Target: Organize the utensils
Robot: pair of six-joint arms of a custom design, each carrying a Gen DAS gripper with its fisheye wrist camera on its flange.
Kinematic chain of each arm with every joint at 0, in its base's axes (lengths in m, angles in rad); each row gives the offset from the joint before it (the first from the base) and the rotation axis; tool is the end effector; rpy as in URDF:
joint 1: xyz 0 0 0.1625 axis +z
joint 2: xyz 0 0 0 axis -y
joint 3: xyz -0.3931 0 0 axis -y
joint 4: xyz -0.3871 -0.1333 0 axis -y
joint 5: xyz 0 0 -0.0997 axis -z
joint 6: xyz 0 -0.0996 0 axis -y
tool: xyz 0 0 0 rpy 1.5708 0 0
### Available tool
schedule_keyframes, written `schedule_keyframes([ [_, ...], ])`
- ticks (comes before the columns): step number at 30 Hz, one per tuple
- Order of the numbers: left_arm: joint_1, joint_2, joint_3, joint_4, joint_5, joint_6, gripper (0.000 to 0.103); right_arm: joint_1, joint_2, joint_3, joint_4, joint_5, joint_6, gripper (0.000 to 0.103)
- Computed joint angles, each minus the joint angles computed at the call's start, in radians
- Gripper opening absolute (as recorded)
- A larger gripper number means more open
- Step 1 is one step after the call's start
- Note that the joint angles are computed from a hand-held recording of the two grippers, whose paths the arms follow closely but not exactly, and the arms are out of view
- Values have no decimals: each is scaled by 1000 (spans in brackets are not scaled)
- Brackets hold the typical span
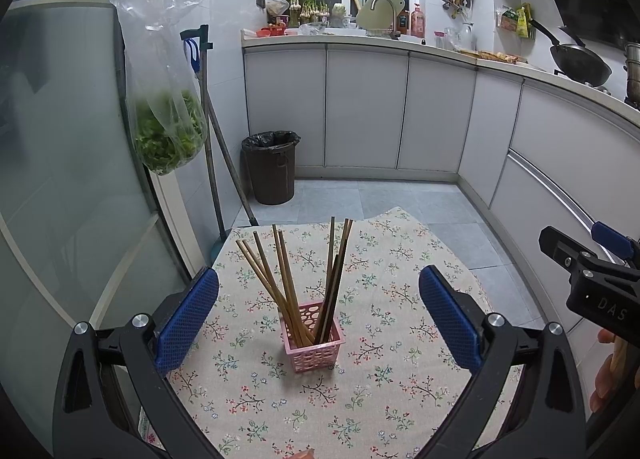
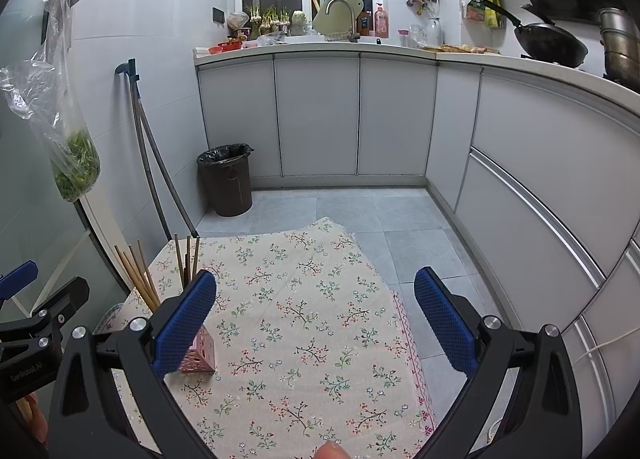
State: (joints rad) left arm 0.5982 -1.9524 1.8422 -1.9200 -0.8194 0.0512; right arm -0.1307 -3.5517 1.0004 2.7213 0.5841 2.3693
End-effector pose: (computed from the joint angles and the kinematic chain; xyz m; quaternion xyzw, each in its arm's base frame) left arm -0.1841 -0.3691 0.5489 0.3709 0.8306 -0.3486 0.2259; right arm 0.6111 -0.2986 0.1137 -0.0289 -0.7388 0.5281 0.4176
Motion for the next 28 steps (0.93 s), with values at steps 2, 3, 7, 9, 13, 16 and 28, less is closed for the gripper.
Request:
schedule_keyframes([
  [2,3,2,-5,8,-5,-8,96,0,0,1,-1,0,0,97],
  [3,5,3,-7,11,-8,-10,96,0,0,2,-1,-1,1,97],
  [7,7,5,-14,23,-16,-21,96,0,-1,3,0,-1,-1,97],
  [9,7,6,-16,27,-16,-24,96,0,-1,5,0,0,-3,97],
  [13,8,7,-16,29,-13,-29,96,-2,-5,11,3,0,-5,97],
  [16,-12,-6,8,5,44,-32,96,-4,-8,15,2,1,-2,97],
  [28,223,74,77,-127,-97,-11,96,-53,-87,124,44,40,-97,97],
])
